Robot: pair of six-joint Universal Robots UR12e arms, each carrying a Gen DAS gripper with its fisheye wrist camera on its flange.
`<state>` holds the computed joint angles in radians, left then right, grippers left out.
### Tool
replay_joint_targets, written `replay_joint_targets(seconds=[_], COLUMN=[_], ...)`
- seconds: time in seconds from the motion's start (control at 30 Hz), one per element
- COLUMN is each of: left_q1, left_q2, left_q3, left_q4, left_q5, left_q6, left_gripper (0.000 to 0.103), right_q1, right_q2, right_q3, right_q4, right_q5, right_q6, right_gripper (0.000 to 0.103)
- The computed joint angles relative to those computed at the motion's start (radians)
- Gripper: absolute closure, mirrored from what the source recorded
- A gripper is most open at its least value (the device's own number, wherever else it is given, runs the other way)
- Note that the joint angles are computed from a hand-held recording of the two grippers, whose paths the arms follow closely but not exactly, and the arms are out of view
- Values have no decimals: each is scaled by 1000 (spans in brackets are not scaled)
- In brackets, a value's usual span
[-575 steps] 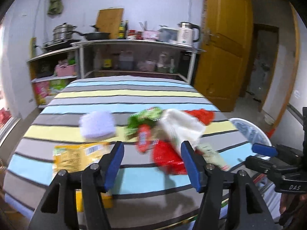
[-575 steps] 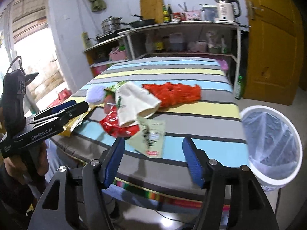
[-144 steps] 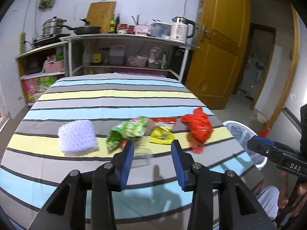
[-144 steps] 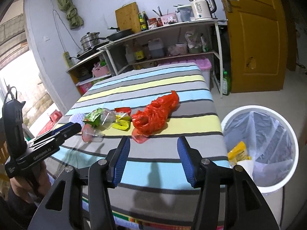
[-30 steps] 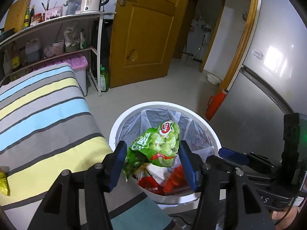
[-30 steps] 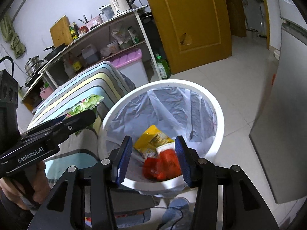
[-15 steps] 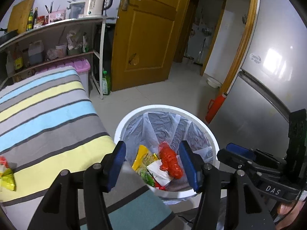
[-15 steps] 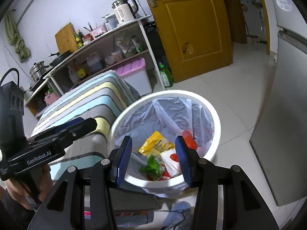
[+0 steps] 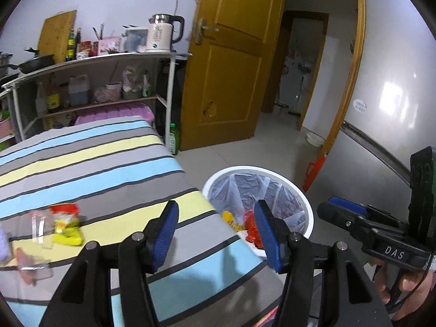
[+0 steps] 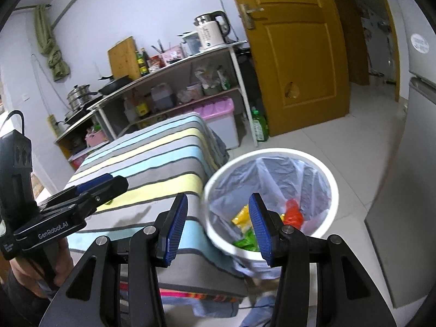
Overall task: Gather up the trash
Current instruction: 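Move both open tools back over the table toward the cup and snack bag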
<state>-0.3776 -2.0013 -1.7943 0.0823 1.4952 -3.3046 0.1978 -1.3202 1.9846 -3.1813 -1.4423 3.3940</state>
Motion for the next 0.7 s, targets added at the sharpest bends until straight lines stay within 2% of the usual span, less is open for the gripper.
replay_joint_targets(seconds=[0.7], left_q1=[48], left_q2=[88], left_q3=[-162], left_q4=[111], left_q5=[146], left_q6=[-59], left_gripper=[43], right_q1=[87], right_q2=[36], right_q3=[-58], right_q4=[21], right_q5=[74], right_q6=[-92], right_gripper=[55])
